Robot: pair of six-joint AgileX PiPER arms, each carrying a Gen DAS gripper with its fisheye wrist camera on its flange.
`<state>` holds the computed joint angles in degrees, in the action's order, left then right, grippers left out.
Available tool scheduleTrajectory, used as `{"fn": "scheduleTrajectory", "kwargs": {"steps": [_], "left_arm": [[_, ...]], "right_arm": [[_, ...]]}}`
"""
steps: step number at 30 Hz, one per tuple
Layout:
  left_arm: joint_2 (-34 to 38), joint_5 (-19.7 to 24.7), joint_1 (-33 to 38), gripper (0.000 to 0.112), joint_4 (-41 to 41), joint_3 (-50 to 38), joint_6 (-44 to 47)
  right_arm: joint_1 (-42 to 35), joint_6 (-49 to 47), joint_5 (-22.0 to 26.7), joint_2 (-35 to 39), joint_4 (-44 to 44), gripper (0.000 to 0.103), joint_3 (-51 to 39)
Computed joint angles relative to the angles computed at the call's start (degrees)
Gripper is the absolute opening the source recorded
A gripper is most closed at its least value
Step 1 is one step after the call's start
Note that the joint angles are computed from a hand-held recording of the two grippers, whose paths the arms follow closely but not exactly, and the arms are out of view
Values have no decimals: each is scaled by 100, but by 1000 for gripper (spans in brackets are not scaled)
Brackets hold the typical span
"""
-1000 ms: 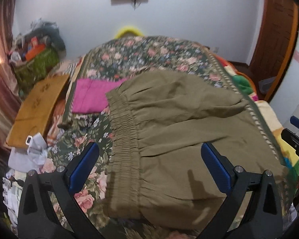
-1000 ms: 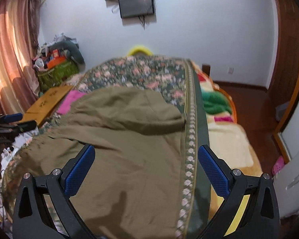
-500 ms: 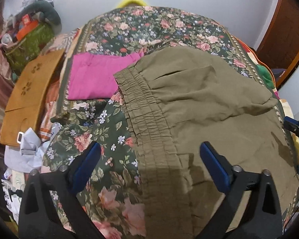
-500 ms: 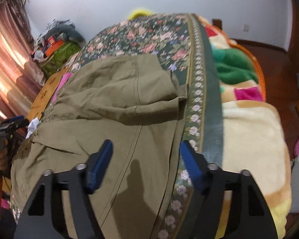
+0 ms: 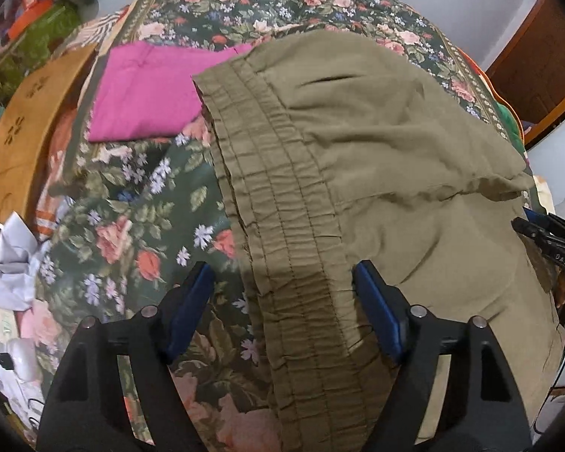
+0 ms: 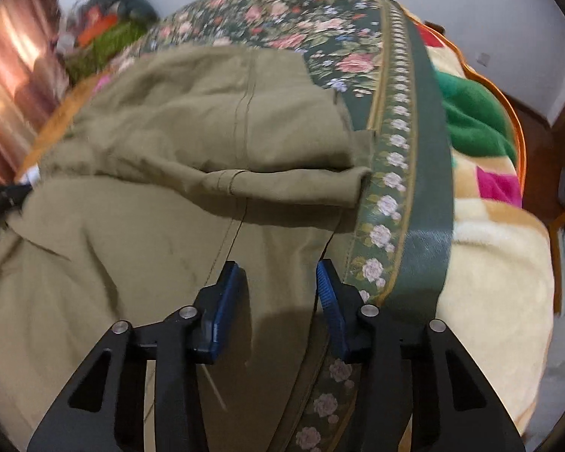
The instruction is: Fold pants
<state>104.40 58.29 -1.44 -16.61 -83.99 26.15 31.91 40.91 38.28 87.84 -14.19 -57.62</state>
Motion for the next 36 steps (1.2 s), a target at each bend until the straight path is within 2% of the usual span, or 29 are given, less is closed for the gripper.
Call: {"fn": "scheduleTrajectory", "kwargs": {"steps": [2,4,7,11,17,21,24,27,31,33,36], "left_arm": [[-75,-168,19,78,-93,167,78],[-189,-370,56,71,-208,350,208],[-478,-841,-113,58,24,701,165],[-657,-1259,-263,57,371,963,-94],[-560,-1158,1,62,-20,936,75],[-538,-1201,-10,72,99,943,-76],[-338,-693,287,77,-315,637,95],[-254,-267,455,78,-506,393,115],[-392,-124,321,78,-208,146,1],[-478,-97,251,78,-86,-9,44],[-498,8,253,82,-140,-344,169]], "right_arm": [[55,-22,106,74,-82,29,-80],[50,-37,173,105,-141,9,-98],[213,236,279,121,-480,7,-97],[550,607,570,145,-997,5,-147],[733,1042,596,-187,-1086,4,166],[750,1161,585,-197,-1045,4,167],[669,1025,536,-320,-757,5,181],[566,827,517,-548,-421,7,244],[591,821,495,-914,-312,8,308],[587,857,500,-1034,-391,11,252],[488,787,421,-1028,-448,22,79]]}}
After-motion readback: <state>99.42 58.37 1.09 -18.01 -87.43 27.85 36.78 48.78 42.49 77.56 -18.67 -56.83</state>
